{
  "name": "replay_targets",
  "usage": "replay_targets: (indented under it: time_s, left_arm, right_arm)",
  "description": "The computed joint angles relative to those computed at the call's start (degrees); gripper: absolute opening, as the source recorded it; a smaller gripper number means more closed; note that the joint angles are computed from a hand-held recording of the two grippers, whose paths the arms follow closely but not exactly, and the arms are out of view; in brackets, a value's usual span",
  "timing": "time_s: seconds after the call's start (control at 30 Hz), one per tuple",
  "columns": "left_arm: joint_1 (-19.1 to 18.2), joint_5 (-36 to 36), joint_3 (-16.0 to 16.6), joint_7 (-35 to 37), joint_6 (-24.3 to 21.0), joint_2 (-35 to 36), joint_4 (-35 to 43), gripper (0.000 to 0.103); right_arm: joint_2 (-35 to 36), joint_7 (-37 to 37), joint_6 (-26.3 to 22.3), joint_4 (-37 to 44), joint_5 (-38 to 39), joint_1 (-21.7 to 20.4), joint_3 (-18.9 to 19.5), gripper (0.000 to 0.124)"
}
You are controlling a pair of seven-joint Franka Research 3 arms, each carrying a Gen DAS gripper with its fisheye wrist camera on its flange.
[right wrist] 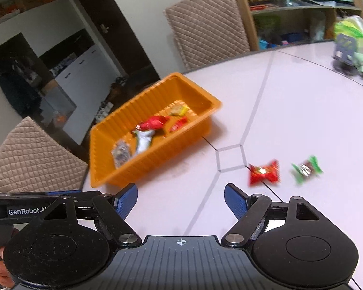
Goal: Organize snacks
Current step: 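Withdraw both tools from the tray toward the red and green-wrapped candies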
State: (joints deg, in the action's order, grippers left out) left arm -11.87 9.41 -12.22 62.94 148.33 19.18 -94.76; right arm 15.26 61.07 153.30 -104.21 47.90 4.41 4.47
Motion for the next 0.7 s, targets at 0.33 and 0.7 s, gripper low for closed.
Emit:
replay_targets:
  time_s: [0.33,0.7]
  left_arm:
    - [-1.69,-0.62,-1.43,1.33,-0.78,0.28,-0.04,0.045]
    - [-3.40,-1.09,-2.21,3.78,-2.39,3.50,3.64,0.046]
  right_arm:
    - [-5.91,2.85,0.38,-7.85,-1.35,-0.43,-2.53,0.079]
    - [-7.69,7.72,2.50,-11.61,-6.26,-0.54,-4.42,0.079]
